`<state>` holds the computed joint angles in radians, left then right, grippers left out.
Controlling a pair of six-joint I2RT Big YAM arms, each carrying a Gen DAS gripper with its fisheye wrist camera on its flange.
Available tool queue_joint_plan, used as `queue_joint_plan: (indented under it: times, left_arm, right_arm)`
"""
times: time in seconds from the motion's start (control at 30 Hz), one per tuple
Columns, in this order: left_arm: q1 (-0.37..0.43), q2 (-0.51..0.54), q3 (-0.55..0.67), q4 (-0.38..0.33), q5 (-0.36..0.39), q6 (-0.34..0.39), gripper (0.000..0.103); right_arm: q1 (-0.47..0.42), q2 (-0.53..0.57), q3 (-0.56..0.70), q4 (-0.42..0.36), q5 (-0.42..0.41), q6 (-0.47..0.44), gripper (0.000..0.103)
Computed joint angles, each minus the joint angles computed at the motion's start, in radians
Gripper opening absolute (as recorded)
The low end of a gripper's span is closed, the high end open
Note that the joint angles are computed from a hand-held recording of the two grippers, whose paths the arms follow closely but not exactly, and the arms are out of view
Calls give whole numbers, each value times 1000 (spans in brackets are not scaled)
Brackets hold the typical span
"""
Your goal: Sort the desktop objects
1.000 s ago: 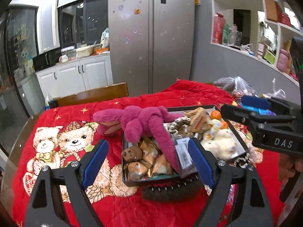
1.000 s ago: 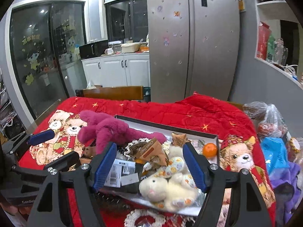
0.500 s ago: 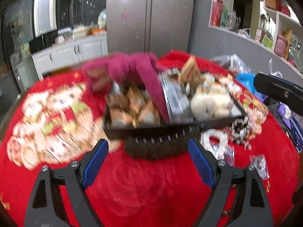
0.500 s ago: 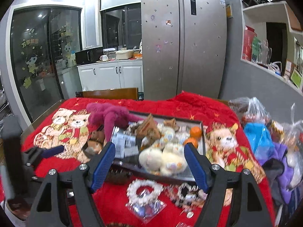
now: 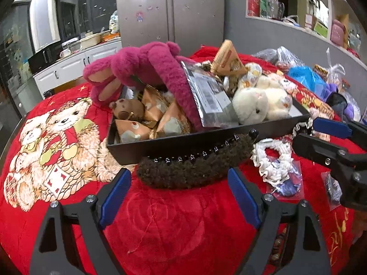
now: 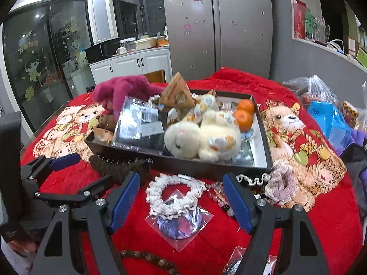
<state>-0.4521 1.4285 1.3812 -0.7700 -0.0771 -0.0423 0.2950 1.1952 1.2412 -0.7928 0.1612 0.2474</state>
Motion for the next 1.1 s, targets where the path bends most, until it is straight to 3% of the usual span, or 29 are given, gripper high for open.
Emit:
queue_joint_plan:
  times: [0.37, 0.67, 0.87, 1.03, 1.1]
  left_arm:
    - [-10, 62, 48, -37, -10, 33, 88]
    - [-24, 110, 92, -101, -57, 56, 99]
    - [16, 129, 112, -133, 46, 15, 100]
    - [14, 131, 114, -131, 42, 16, 100]
    - [16, 132, 114, -130, 48, 15, 98]
  right_arm:
    - [-24, 33, -20, -26, -16, 5, 77]
    - [-33, 65, -24, -31, -66, 4, 77]
    - [-40, 68, -30, -11, -78, 12, 77]
    - [-45, 72, -30, -1, -74, 23, 77]
    - [-38, 75, -28, -6, -59, 17, 70]
